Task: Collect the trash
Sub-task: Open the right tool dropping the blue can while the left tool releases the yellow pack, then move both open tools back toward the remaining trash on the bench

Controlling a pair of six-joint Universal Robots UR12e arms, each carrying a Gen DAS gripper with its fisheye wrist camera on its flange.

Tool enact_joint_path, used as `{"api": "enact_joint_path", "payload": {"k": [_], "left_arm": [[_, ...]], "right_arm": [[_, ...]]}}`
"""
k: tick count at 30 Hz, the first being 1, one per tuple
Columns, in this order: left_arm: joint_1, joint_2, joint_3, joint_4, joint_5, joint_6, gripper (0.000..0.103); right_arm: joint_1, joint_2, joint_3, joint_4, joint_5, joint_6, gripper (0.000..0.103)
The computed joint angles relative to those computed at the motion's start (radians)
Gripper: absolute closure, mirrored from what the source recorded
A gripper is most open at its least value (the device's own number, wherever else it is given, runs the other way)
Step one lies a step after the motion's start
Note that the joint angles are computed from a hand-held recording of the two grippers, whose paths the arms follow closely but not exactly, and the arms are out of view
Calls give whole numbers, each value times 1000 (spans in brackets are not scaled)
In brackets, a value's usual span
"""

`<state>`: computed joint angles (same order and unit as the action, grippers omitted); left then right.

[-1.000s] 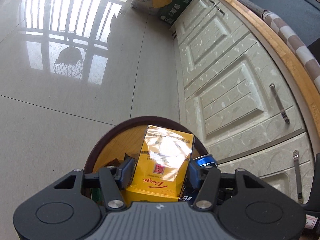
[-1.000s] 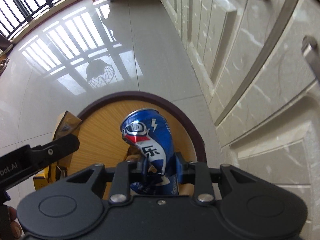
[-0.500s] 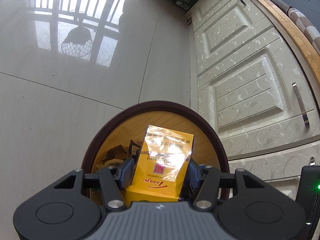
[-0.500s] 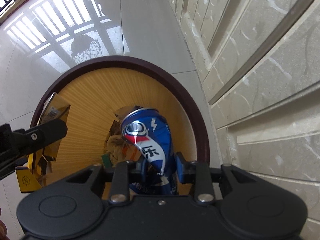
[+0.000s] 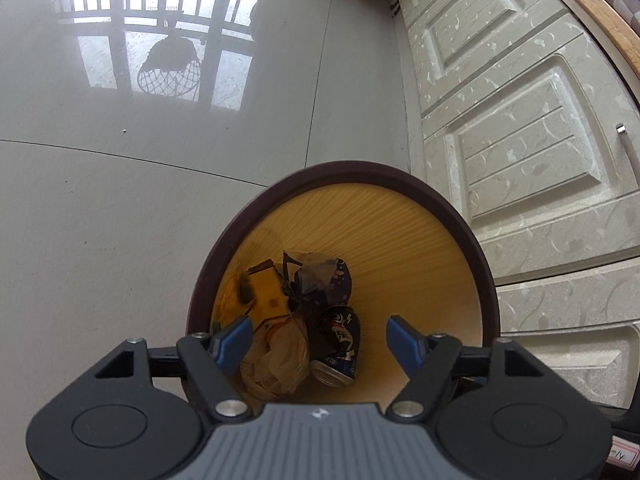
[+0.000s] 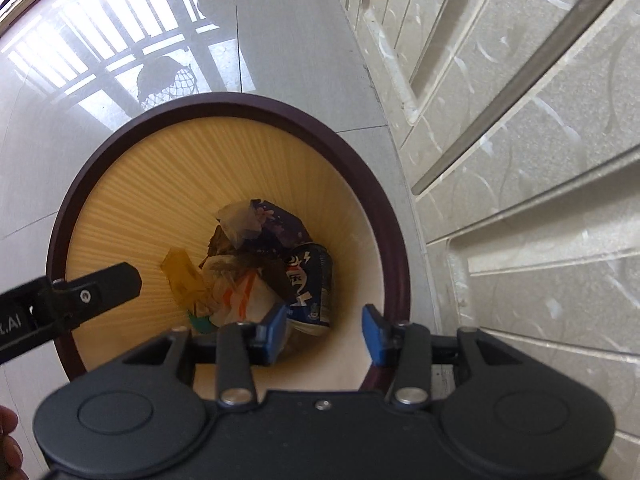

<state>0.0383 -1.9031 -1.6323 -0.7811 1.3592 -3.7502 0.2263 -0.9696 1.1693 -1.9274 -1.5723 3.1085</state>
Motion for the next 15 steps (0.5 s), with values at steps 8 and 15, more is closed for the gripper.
{"api": "enact_joint_path", "payload": {"k": [8, 15], "left_arm": [[-9, 18, 6, -45, 47, 81, 28], [-29, 40, 8, -84, 124, 123, 17]], "right_arm": [[-7, -29, 43, -75, 43, -63, 55], [-21, -63, 81, -127, 60, -117, 44]]}}
